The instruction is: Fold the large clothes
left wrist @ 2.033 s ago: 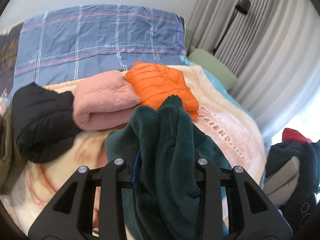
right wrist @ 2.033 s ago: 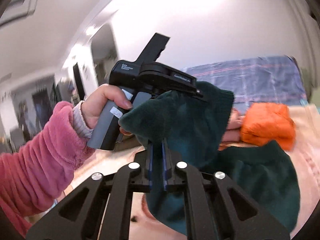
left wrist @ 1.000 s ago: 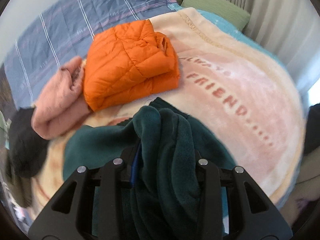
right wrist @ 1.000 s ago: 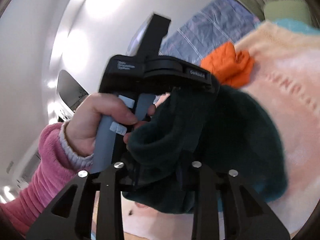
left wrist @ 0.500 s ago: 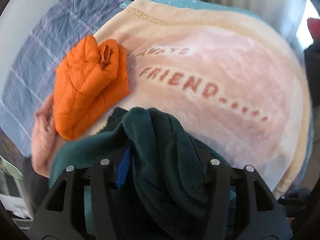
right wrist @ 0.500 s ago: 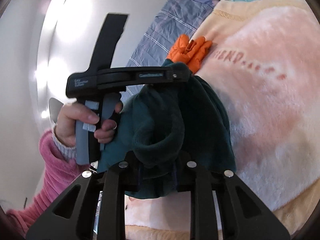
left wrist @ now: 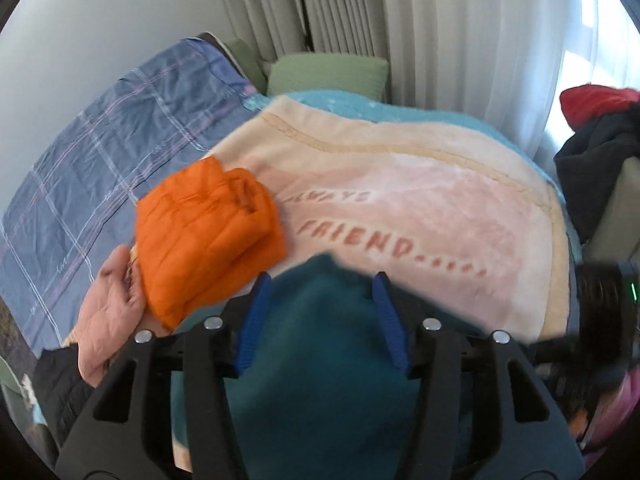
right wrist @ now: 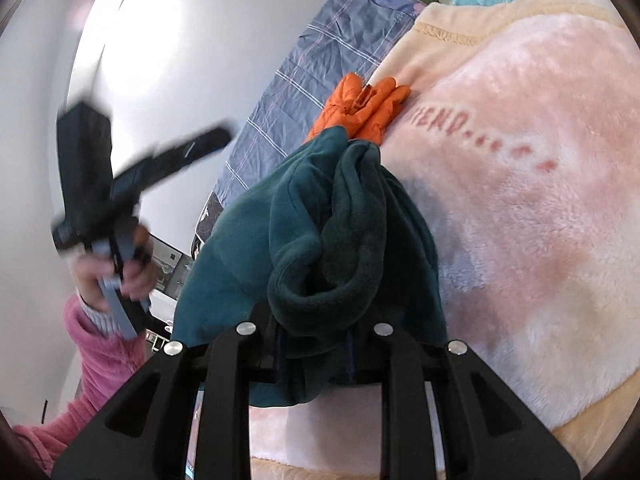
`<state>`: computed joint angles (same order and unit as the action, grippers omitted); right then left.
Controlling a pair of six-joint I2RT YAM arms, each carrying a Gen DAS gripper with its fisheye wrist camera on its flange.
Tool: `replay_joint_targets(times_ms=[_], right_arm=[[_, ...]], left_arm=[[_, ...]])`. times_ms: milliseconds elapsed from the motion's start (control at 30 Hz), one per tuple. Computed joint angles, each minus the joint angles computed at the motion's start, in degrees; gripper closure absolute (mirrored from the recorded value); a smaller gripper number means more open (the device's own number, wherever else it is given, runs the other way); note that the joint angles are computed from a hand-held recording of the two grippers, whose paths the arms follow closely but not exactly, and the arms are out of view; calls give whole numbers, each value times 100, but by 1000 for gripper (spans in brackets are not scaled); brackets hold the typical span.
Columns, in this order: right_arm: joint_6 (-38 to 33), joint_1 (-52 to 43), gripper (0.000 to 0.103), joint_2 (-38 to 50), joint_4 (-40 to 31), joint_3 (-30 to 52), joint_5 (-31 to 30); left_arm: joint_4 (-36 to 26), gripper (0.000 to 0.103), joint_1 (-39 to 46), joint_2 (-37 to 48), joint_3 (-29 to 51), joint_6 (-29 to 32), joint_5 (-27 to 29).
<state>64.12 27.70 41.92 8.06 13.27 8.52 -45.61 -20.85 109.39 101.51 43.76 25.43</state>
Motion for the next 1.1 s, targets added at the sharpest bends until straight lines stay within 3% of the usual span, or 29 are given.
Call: replay_joint_targets(times_ms=[100, 133, 233, 367, 467, 500, 533, 567, 667, 733, 867, 900, 967, 1000, 1100], right_arm=[[-69, -33, 77, 179, -101, 90, -78], [-95, 23, 75, 270, -340, 204, 0], [-53, 393, 61, 652, -1192, 634, 496], [-5, 992, 57, 374, -2505, 1217, 1527], [69, 1900, 55, 659, -3538, 2046, 3273], [-75, 2033, 55, 740, -3528, 2145, 3523], [-498, 2074, 59, 799, -3246, 2158, 3496], [-823, 1884, 69, 928, -2931, 2120, 3048], [-839, 1040, 94, 1897, -2330, 1957, 1843], [-983, 808, 93, 2158, -1142, 1314, 1734], [-680, 927, 93, 1948, -1681, 1464, 1787], [-760, 1106, 93, 2052, -2020, 1653, 2002], [-726, 1271, 93, 2216, -2394, 1892, 2230], [-711, 1227, 93, 2256, -2373, 1935, 2203], [-602, 1167, 93, 2279, -2197, 1867, 2137]], left_arm=[[-610, 63, 406, 583, 266, 207, 257], [-454, 63, 382, 655, 24, 249, 129], [1079, 62, 81, 347, -1352, 741, -588], [1558, 62, -191, 128, -1773, 696, -1019], [1659, 62, -258, 170, -1789, 656, -1181], [1648, 62, -256, 229, -1720, 640, -1203], [1697, 62, -301, 288, -1682, 600, -1268], [1706, 62, -322, 369, -1607, 558, -1285], [1565, 62, -326, 641, -1281, 405, -1200], [1634, 60, -313, 747, -1188, 231, -1225], [2147, 59, -223, 320, -1723, 117, -995], [2208, 49, -131, 141, -1858, 61, -858], [2239, 39, 225, -387, -2199, -202, -317], [2071, 37, 566, -722, -2363, -274, 240], [1853, 24, 1421, -1573, -3032, -35, 1355]])
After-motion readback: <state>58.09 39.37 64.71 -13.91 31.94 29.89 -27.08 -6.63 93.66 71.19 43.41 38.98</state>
